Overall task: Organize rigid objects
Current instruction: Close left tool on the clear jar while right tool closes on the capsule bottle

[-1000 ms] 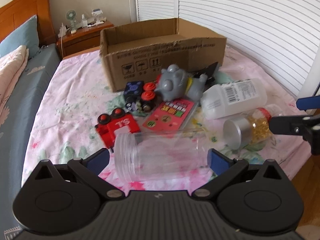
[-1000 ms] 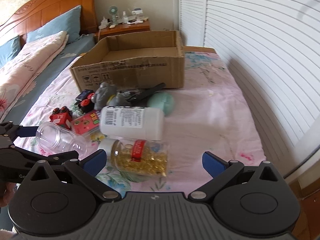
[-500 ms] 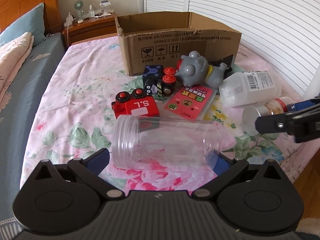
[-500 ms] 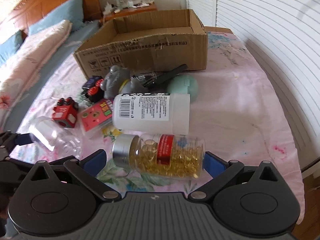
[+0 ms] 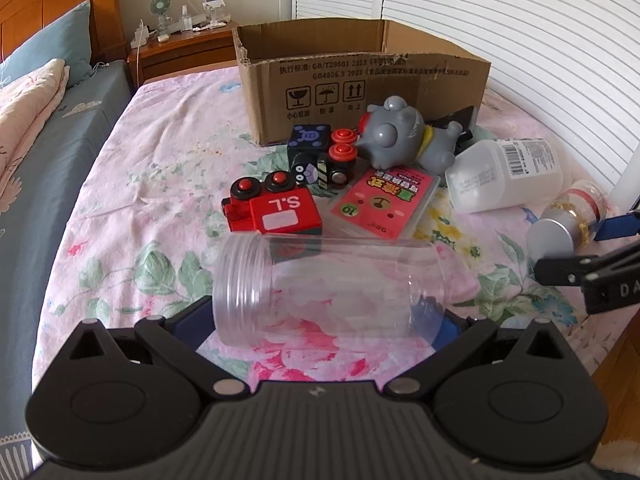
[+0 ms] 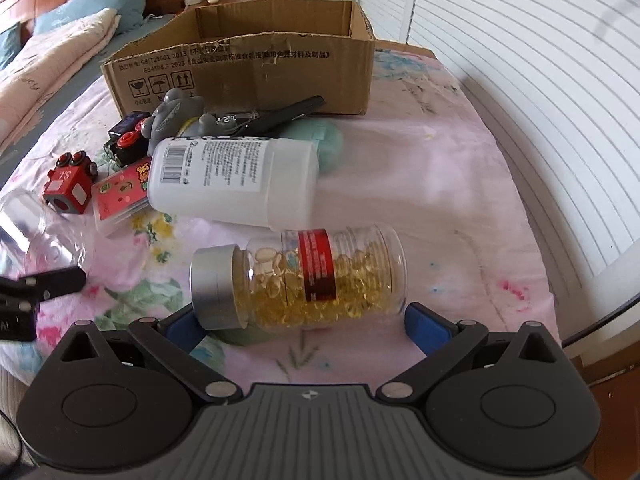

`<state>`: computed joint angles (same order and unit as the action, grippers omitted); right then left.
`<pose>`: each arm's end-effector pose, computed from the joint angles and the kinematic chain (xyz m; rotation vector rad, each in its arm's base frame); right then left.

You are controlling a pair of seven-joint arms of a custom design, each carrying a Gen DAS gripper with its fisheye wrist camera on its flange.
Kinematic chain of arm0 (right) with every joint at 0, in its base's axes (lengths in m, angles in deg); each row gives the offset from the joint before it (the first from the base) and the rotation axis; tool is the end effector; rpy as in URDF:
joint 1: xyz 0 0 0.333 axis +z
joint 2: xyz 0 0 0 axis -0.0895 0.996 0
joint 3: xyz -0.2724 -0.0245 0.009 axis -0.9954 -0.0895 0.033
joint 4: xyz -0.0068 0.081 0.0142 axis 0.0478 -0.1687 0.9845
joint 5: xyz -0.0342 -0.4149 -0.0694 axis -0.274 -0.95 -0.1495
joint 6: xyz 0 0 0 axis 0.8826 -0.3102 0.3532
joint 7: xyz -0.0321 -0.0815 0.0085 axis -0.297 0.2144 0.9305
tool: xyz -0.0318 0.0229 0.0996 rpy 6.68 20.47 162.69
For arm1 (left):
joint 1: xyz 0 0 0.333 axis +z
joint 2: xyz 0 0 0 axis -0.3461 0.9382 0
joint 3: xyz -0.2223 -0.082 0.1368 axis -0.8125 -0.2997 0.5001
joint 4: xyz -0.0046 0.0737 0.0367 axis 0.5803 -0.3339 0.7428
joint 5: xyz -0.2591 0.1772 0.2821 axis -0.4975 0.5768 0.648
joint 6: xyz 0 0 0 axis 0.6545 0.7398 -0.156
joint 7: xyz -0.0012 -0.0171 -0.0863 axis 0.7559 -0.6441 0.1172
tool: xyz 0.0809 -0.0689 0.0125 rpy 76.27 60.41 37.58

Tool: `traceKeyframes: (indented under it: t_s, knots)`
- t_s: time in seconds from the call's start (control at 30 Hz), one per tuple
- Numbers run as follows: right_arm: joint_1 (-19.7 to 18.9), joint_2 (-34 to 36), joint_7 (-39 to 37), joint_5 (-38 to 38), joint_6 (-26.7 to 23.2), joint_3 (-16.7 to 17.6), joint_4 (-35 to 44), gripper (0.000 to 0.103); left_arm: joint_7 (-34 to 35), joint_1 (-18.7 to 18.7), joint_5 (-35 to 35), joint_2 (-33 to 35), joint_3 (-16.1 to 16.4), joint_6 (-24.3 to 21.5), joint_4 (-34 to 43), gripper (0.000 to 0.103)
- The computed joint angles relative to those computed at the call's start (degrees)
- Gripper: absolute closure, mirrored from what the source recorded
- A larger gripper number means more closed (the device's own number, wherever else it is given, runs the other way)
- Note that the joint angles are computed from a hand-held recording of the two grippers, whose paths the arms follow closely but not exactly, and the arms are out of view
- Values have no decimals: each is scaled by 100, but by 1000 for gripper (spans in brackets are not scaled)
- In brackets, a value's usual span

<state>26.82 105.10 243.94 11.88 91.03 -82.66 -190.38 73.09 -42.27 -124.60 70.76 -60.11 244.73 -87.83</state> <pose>0.5067 0.3388 0.2488 -2.0394 1.6649 -0.5553 0.4863 -0.1346 0.2169 -1.7366 1.9337 -0.7240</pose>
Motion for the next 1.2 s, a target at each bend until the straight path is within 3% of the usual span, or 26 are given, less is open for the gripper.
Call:
traceKeyframes:
  t_s: [0.27,0.37,0.5,0.6,0.7,0.77,0.9,1.2]
  knots:
    - [176,-84,1092,-1362,381,-293,-119,0,-328,315,414,84,-278,367,-106,0]
    - [97,-56,1413,-1737,421,-243,-67,0,423,-172,-376,143,-42,563,-12,1]
    - [-49,-7,1457,-1820,427,-113,-8,0,727,-54,-534,144,-272,811,-15,1]
    - [-96,5,1352,-1773,480,-77,11,0,947,-23,-836,87,-348,699,30,1]
    - [-38,-9,1724,-2235,726,-196,52,0,965,39,-908,15,-409,628,10,1]
    - [-15,-37,1903,-2483,610,-181,96,0,1196,-42,-1192,25,-385,639,68,1]
    - [-151,-13,1767,-2479,417,1,172,0,1023,140,-996,-70,-483,452,14,3]
    - [-207,17,1603,-2559,364,80,254,1,1525,-97,-1515,-149,-335,311,99,4]
